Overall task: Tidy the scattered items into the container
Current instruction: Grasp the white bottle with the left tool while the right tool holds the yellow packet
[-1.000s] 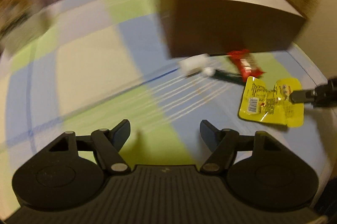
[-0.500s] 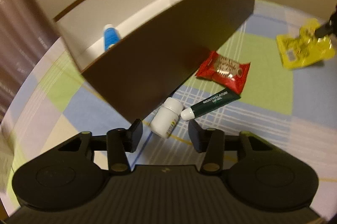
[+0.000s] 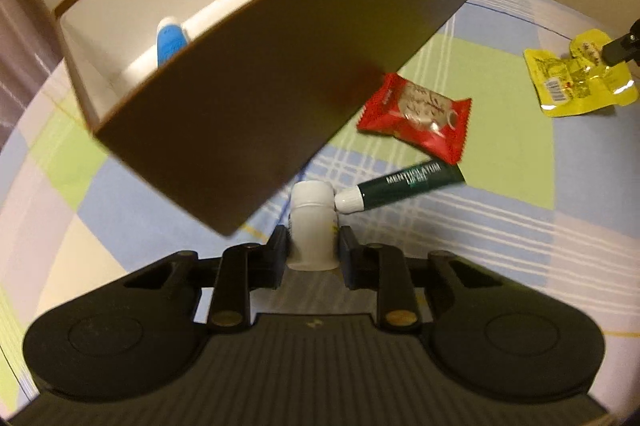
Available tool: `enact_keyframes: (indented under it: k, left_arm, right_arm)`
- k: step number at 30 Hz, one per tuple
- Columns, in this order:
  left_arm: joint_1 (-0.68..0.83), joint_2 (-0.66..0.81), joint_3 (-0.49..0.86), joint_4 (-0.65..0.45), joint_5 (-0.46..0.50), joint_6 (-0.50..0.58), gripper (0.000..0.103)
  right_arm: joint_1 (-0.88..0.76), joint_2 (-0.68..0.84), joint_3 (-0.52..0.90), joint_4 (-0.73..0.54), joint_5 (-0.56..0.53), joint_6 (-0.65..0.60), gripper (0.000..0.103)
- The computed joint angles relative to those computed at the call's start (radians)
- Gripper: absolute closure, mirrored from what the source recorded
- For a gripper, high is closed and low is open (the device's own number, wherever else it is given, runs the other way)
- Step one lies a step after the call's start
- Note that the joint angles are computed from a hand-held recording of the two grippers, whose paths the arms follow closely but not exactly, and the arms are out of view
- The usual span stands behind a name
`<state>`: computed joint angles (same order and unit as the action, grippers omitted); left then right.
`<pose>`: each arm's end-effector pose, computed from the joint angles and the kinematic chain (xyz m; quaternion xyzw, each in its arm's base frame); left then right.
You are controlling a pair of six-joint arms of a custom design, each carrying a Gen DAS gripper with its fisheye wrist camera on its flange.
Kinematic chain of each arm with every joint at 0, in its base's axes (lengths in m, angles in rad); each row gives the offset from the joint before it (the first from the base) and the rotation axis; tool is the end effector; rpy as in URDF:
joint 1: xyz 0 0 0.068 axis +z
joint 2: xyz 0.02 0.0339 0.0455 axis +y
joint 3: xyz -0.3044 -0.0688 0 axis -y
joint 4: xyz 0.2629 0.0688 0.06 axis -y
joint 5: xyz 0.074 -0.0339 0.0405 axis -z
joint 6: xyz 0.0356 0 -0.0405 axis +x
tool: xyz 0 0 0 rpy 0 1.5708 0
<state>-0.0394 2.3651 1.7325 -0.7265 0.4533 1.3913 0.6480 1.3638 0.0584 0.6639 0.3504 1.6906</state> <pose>0.5059 -0.0355 0.1161 0.6535 0.7159 -0.1099 0.2201 0.1432 0.0931 0.1092 0.5061 0.7245 0.3453 0.3159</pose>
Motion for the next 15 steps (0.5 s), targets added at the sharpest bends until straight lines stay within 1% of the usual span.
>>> enact_keyframes:
  k: [4,9,13,15]
  left_arm:
    - [0.037,-0.012,-0.005,-0.045,-0.008,-0.049,0.081]
    - [0.092,-0.058,-0.078,-0.026,-0.002,-0.12,0.081]
    - [0.119,-0.103,-0.145,-0.018,0.019,-0.185,0.081]
    - [0.121,-0.128,-0.182,-0.002,0.013,-0.232,0.081]
  right_arm:
    - [-0.011,0.023,-0.011,0.056,-0.007,-0.007,0.1]
    - [-0.024,0.045,-0.018,0.102,-0.016,-0.008,0.1]
    - [-0.038,0.032,-0.008,0.094,-0.031,-0.033,0.1]
    - [-0.049,0.025,-0.002,0.091,-0.041,-0.05,0.1]
